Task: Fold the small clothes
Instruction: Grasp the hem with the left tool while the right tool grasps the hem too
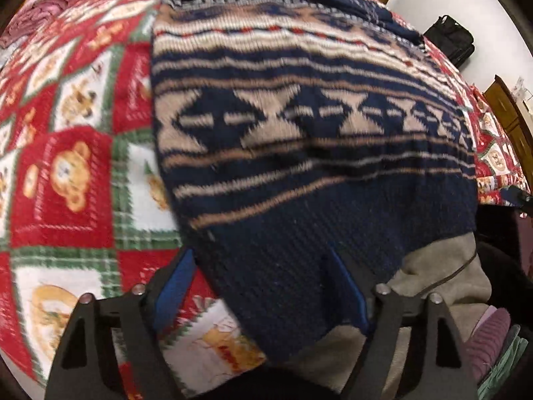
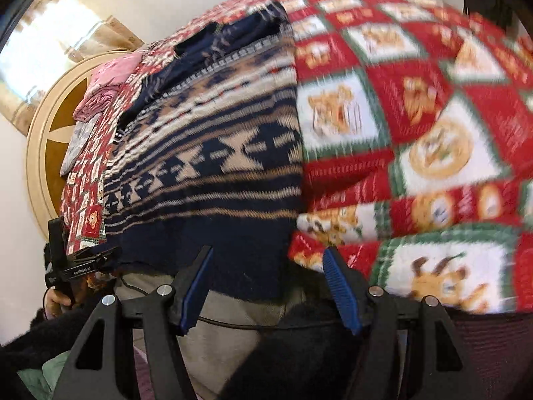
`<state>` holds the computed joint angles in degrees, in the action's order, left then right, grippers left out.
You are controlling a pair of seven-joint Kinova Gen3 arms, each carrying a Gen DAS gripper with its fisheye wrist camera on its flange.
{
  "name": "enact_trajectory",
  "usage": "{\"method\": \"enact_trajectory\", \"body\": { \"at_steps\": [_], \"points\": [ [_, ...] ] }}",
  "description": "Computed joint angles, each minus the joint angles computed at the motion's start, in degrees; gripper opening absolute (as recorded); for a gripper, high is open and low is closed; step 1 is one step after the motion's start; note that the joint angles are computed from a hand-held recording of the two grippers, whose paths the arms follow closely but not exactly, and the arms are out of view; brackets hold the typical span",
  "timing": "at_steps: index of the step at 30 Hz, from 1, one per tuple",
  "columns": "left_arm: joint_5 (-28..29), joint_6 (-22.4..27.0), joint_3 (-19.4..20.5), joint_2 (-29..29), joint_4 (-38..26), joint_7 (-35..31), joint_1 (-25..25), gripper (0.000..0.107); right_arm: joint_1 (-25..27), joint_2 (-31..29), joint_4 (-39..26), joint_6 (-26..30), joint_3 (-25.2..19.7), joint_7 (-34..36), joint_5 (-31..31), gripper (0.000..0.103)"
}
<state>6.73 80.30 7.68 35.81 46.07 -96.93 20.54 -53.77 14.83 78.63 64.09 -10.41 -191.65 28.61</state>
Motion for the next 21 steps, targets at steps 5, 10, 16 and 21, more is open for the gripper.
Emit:
{"method": "enact_trajectory", "body": {
  "at_steps": [5,10,16,21],
  "points": [
    [1.58,-2.38,0.74,-0.99,2.90,0.29,-0.34,0.067,1.80,3.16,-1.35,-2.30,-0.48,7.19,-3.80,0.067],
    [3.08,-3.79,1.44,-1.17,4.15,-0.43,-0.67,0.049,3.56,4.62,-0.08,-7.24,0.00,11.62,-10.15,0.048],
    [5.56,-5.14,2.26,-1.62,5.33,-1.09,-1.46,0.019,1.73,5.89,-1.00,-7.93,1.95,13.29,-9.58,0.016],
    [5.34,-4.50,2.37,-2.32,3.80,-1.55,-1.01,0.015,-0.55,4.00,-2.54,-6.87,2.62,13.42,-6.47,0.010]
  ]
}}
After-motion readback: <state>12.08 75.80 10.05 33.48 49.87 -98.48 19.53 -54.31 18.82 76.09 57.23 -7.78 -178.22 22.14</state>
